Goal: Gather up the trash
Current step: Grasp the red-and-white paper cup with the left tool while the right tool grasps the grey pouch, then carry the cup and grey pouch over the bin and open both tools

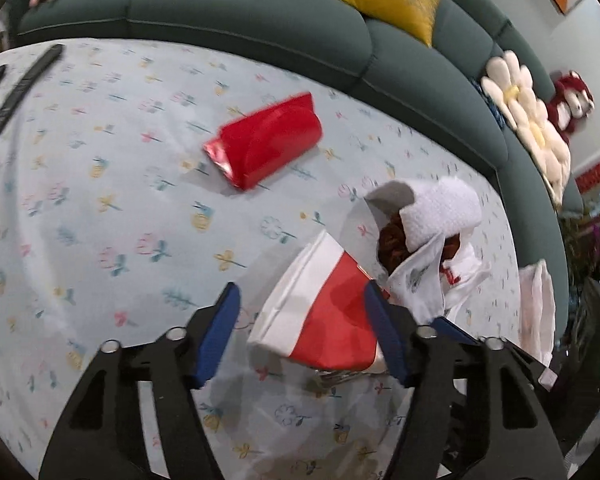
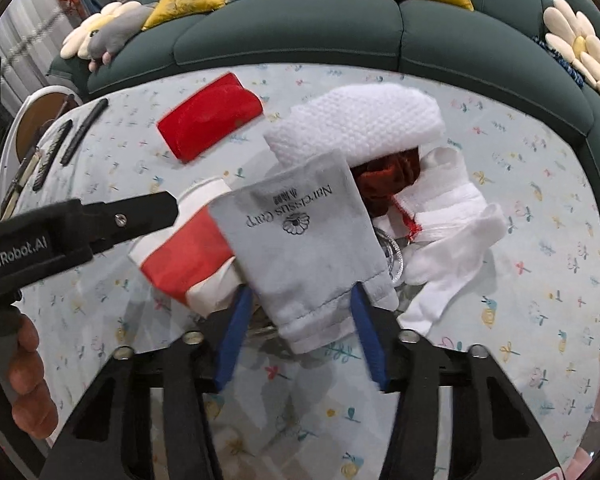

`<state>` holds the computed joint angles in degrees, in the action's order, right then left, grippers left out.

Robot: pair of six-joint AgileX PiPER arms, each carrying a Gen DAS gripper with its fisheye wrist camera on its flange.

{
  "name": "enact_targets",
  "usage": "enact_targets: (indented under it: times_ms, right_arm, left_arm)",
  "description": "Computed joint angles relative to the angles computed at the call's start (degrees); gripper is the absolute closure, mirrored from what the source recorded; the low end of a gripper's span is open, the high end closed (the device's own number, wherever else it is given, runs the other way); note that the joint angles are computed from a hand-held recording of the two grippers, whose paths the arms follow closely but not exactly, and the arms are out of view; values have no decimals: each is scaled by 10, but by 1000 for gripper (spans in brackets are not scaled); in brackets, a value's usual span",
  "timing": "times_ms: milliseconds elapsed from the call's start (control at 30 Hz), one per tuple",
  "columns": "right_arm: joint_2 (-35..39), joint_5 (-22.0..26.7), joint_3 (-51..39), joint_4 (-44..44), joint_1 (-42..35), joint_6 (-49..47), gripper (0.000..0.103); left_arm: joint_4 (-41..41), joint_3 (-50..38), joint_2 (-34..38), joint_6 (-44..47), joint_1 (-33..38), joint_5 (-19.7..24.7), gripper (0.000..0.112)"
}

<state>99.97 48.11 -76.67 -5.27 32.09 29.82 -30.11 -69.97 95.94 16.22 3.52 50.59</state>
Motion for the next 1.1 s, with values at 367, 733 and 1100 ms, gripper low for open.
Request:
enact_targets:
  times_ms: [367, 733, 1100]
  right_arm:
    - [-43, -14, 58, 42, -31, -36, 96]
    - [-179, 4, 116, 58, -81, -54, 96]
    - [-320, 58, 135, 97, -190, -124, 97]
  left_arm:
    - [-23, 45, -38, -3, -32, -8, 106]
    - [35, 86, -167, -125, -132, -10, 109]
    - [167, 6, -207, -310, -278, 14, 110]
